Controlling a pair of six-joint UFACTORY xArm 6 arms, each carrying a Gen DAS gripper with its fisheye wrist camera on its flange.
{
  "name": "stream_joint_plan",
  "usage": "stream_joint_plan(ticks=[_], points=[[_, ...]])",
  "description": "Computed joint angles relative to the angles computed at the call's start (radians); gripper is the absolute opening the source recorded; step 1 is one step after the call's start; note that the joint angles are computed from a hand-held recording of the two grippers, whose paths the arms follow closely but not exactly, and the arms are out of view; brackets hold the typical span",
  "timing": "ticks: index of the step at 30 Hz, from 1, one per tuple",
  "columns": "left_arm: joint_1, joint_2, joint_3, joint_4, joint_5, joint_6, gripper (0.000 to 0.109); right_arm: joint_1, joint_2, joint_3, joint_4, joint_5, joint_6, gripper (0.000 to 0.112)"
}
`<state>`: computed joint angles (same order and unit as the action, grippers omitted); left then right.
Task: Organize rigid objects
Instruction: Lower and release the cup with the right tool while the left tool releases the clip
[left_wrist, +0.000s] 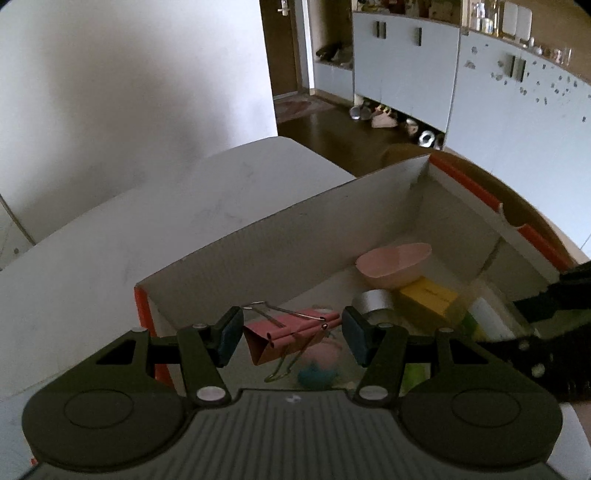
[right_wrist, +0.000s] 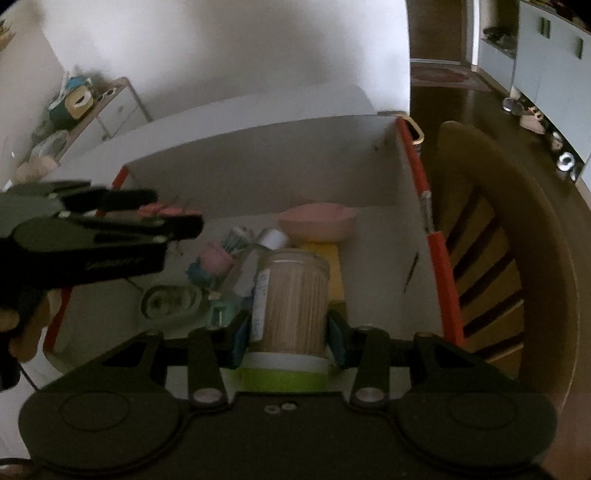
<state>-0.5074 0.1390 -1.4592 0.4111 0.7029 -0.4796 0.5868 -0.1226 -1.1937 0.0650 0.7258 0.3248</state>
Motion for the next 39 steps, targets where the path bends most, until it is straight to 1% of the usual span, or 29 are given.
stream_joint_plan(ticks=[7, 10, 18, 22, 28, 33, 36, 39], points=[[-0.008, 0.047, -0.052, 0.041, 0.055, -0.003, 0.058, 0.015, 0.038, -0.027, -0.050, 0.014, 0.005, 0.042], [-0.009, 0.065, -0.071, 0.046, 0.085, 0.002, 0.058, 0.018, 0.052, -0.033, -0.045, 0.016, 0.000, 0.042], [-0.007, 0.098, -0.126, -0.020, 0.159, 0.041, 0.058, 0.009, 0.055, -0.036, -0.026, 0.006, -0.010, 0.042], [-0.009, 0.098, -0.128, -0.017, 0.173, 0.049, 0.058, 0.006, 0.056, -0.036, -0.020, -0.002, 0.001, 0.043], [-0.016, 0.092, -0.135, -0.022, 0.208, 0.053, 0.059, -0.001, 0.050, -0.034, -0.012, 0.007, 0.011, 0.050], [-0.022, 0.065, -0.110, -0.025, 0.202, 0.047, 0.060, 0.001, 0.033, -0.017, -0.008, 0.005, 0.013, 0.057], [-0.021, 0.039, -0.083, -0.053, 0.178, 0.046, 0.060, 0.005, 0.019, -0.006, -0.012, 0.001, 0.020, 0.061], [-0.023, 0.013, -0.058, -0.070, 0.155, 0.043, 0.060, 0.010, 0.005, 0.004, -0.017, -0.006, 0.024, 0.063]])
